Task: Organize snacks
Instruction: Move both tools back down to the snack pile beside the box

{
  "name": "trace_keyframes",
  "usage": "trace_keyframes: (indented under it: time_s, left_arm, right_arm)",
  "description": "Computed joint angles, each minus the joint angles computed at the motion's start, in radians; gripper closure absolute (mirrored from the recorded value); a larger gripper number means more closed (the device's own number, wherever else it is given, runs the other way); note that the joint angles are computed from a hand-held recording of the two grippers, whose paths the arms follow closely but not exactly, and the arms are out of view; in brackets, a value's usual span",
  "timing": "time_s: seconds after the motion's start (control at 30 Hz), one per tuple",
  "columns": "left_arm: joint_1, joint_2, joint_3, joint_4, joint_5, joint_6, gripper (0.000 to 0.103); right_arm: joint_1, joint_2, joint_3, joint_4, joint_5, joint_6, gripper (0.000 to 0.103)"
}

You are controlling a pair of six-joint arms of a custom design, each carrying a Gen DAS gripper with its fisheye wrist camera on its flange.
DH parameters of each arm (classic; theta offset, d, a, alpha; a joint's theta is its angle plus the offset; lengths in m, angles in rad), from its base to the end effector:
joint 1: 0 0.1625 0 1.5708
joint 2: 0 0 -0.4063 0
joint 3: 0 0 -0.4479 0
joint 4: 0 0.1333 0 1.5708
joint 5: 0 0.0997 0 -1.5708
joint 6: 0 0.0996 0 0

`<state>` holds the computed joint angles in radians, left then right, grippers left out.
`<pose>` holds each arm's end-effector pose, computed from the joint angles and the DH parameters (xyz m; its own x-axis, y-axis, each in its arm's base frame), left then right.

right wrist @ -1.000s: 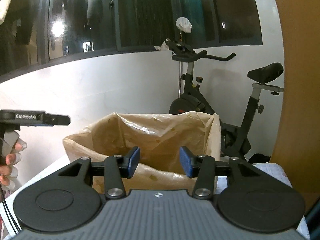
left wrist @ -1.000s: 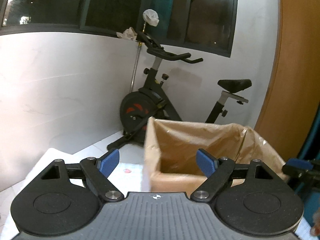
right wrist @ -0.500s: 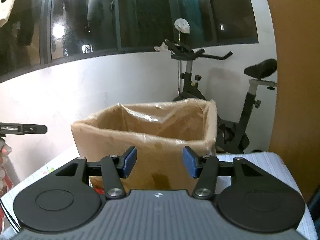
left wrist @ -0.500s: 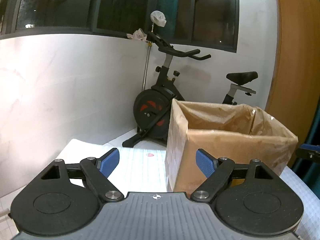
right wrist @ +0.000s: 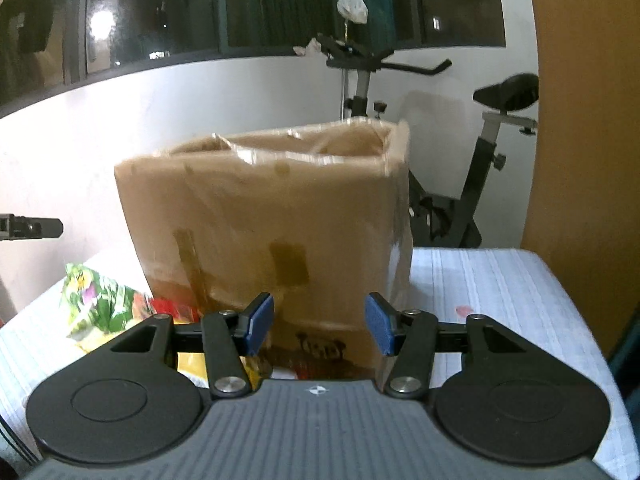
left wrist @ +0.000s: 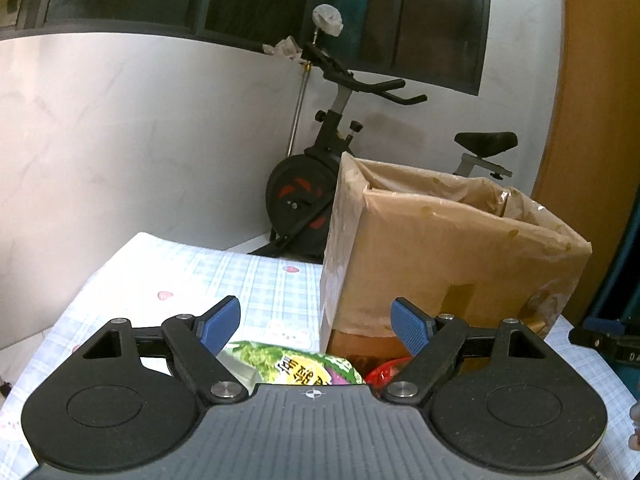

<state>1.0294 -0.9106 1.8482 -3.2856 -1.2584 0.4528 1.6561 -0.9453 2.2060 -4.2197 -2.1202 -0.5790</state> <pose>-0.1954 -0.6430 0.1247 -0.6725 0.5422 -0.5038 0.7357 0.4156 -0.5348 0.1216 -0.4675 0.1480 -0.7394 0.2684 0.6175 -0.5019 0.3916 -0.7712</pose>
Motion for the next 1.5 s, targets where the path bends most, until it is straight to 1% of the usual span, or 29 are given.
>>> trace_keyframes:
  time_s: [0.17, 0.5, 0.77, 0.87, 1.03, 1.1, 1.17, 1.2, 1.27, 1.43, 1.5]
  left_arm:
    - [0.001, 0.005, 0.012, -0.014, 0.016, -0.02, 0.019]
    - [0.002, 0.0, 0.051, -0.032, 0.055, -0.04, 0.019]
    - [0.011, -0.008, 0.078, -0.027, 0.079, -0.079, 0.019]
    - [0.01, -0.011, 0.082, -0.019, 0.084, -0.084, 0.019]
    - [0.009, -0.006, 0.082, -0.013, 0.09, -0.086, 0.019]
    - [0.007, -0.008, 0.086, -0.013, 0.091, -0.087, 0.019]
    - [0.005, -0.01, 0.089, -0.013, 0.095, -0.089, 0.019]
    - [0.005, -0.011, 0.09, -0.012, 0.096, -0.089, 0.019]
    - [0.005, -0.015, 0.094, -0.013, 0.097, -0.091, 0.019]
    - [0.009, -0.013, 0.091, -0.007, 0.102, -0.101, 0.019]
    - [0.007, -0.01, 0.09, -0.006, 0.102, -0.1, 0.019]
  right_arm:
    - [-0.021, 0.01, 0.011, 0.0, -0.012, 0.022, 0.048]
    - [-0.053, 0.04, 0.035, -0.015, -0.037, 0.032, 0.048]
    - [-0.074, 0.04, 0.031, 0.031, -0.036, 0.049, 0.048]
    - [-0.084, 0.034, 0.026, 0.078, -0.024, 0.076, 0.048]
    - [-0.114, 0.016, 0.013, 0.171, 0.041, 0.134, 0.048]
    - [-0.138, 0.008, 0.01, 0.195, 0.086, 0.182, 0.048]
    - [-0.162, -0.009, 0.012, 0.221, 0.131, 0.253, 0.048]
    - [-0.17, -0.015, 0.013, 0.228, 0.142, 0.288, 0.048]
    - [-0.172, -0.02, 0.011, 0.22, 0.13, 0.322, 0.048]
    - [-0.172, -0.029, 0.025, 0.199, 0.103, 0.306, 0.048]
    - [-0.177, -0.033, 0.031, 0.203, 0.106, 0.304, 0.048]
